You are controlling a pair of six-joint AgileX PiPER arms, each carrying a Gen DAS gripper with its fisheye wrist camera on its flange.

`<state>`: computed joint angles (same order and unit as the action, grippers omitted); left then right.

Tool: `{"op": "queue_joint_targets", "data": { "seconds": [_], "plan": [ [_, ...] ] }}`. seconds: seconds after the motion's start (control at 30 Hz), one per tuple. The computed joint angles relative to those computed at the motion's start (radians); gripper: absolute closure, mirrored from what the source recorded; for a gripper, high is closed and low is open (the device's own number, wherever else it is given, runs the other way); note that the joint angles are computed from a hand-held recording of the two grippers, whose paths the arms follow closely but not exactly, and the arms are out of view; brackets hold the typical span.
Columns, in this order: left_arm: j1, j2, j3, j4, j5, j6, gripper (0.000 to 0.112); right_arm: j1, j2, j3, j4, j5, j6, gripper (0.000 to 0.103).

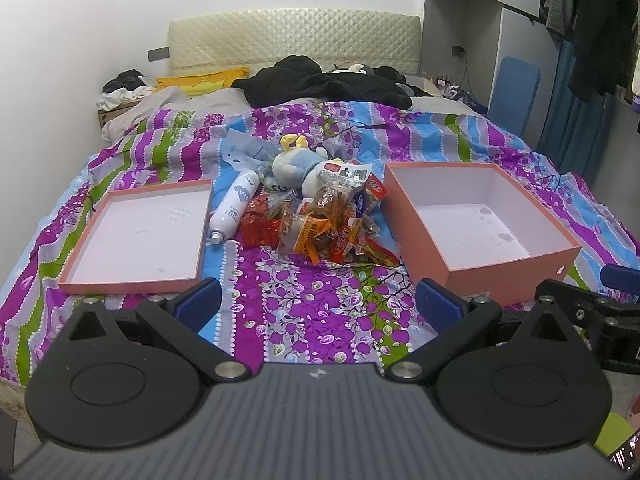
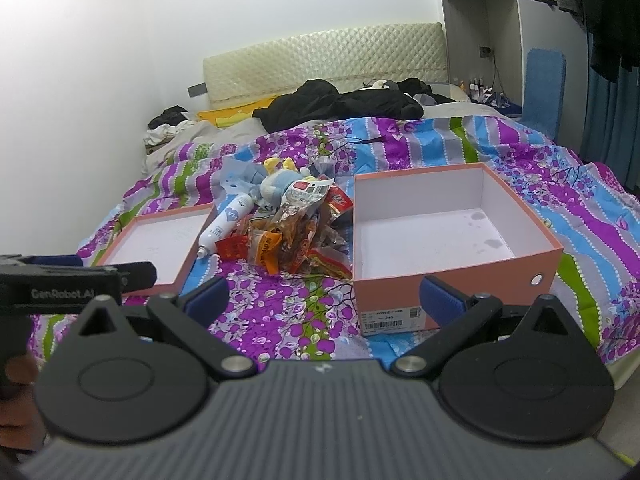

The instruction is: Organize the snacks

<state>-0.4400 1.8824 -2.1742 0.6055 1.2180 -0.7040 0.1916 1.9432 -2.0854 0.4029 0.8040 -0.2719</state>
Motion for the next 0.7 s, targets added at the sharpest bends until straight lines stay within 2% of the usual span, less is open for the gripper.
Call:
{"op": "queue_joint_targets", "data": {
  "seconds": [0.7],
  "plan": [
    [0.043, -0.017, 0.072, -0.065, -0.056, 0.008, 0.009, 0.004, 0.021, 0.001, -0.022, 0.014, 0.008, 0.000]
  ]
}}
